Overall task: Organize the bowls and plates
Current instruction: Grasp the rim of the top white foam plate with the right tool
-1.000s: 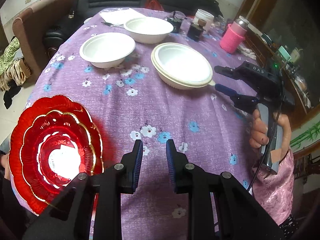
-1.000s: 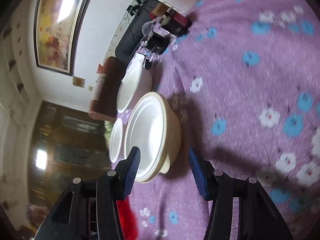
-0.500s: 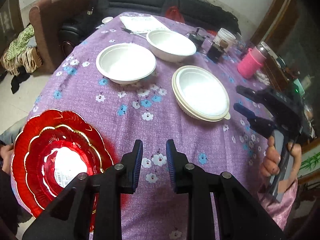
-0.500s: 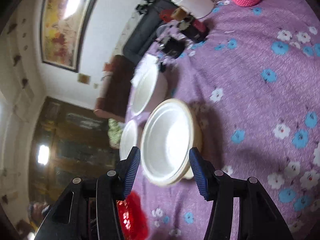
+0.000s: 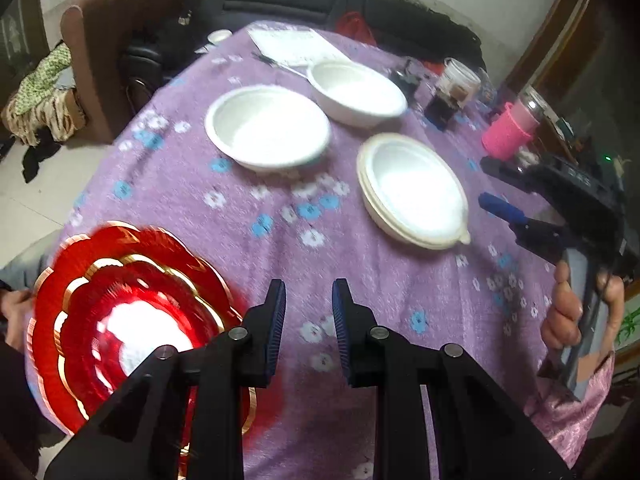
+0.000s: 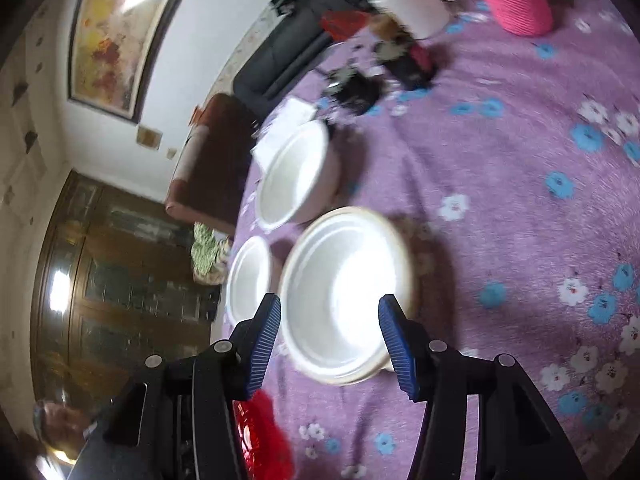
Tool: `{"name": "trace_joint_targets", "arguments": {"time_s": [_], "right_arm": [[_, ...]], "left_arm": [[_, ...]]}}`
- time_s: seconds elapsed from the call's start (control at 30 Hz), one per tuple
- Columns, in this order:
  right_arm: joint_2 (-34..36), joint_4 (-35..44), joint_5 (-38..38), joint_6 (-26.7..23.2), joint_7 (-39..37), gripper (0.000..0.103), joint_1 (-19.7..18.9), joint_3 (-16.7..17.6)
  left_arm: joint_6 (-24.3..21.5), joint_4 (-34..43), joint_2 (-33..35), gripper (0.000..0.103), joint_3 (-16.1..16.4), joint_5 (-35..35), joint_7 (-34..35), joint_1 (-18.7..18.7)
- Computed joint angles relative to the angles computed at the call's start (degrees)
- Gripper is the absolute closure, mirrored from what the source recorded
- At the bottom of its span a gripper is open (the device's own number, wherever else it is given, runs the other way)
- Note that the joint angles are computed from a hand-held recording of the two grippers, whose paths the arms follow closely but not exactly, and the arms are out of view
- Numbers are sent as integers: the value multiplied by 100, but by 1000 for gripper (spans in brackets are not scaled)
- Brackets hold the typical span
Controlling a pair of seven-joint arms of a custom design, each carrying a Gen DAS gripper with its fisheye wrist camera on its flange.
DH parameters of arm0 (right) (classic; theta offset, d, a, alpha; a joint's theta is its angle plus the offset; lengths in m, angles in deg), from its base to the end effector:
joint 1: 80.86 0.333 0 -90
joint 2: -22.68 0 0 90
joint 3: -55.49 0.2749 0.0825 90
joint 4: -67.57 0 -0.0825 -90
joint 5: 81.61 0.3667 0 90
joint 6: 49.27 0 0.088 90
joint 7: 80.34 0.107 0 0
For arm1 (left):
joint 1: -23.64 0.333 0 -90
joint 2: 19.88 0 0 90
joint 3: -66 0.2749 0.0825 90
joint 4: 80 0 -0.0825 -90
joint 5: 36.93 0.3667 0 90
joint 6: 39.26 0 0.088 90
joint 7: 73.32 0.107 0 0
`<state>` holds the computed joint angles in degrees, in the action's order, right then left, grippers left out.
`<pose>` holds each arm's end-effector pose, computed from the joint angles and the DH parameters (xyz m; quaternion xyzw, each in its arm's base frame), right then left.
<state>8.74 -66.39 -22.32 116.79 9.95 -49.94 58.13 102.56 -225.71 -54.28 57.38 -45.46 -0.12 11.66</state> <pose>0.4413 0.2322 0.4719 -0.5180 0.7273 0.0972 0.4396 0.3880 -0.1490 0.4997 -0.6922 0.6724 -0.2414 0.1022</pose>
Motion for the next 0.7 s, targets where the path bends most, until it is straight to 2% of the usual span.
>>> {"name": "trace_joint_targets", "arguments": {"time_s": [0.07,0.13,0.23,0.37,0.5,0.53,0.57,0.7], "right_arm": [[102,214,238,-97,-296,48,112,-48],[407,640,855,-412,-799,44,206,-107],[899,1247,1296,-817,-1142,44,144,86],[1551,1959,1197,-963,-998,44,28,512],[2256,2589,150,-683,55,44,-43,804],[2417,2708,-356,-558,506,44,-9,801],[2577,2817,-1109,-417,1180,44,88,702],[2942,3141,-2575,-338,2543,44,233,446]], "left_arm": [[9,99,36,82,-28,170,-104,181],[-33,290,149,82,-32,404,-194,408],[-128,883,600,82,40,718,-209,724],[-363,1856,1557,82,-11,1303,-237,1068],[-787,2660,2495,82,97,1358,-120,1108],[-815,2775,2659,82,112,1390,-137,1120],[-878,2953,2892,82,134,1415,-182,1141],[-1098,3431,3459,82,192,1471,-378,1163]]}}
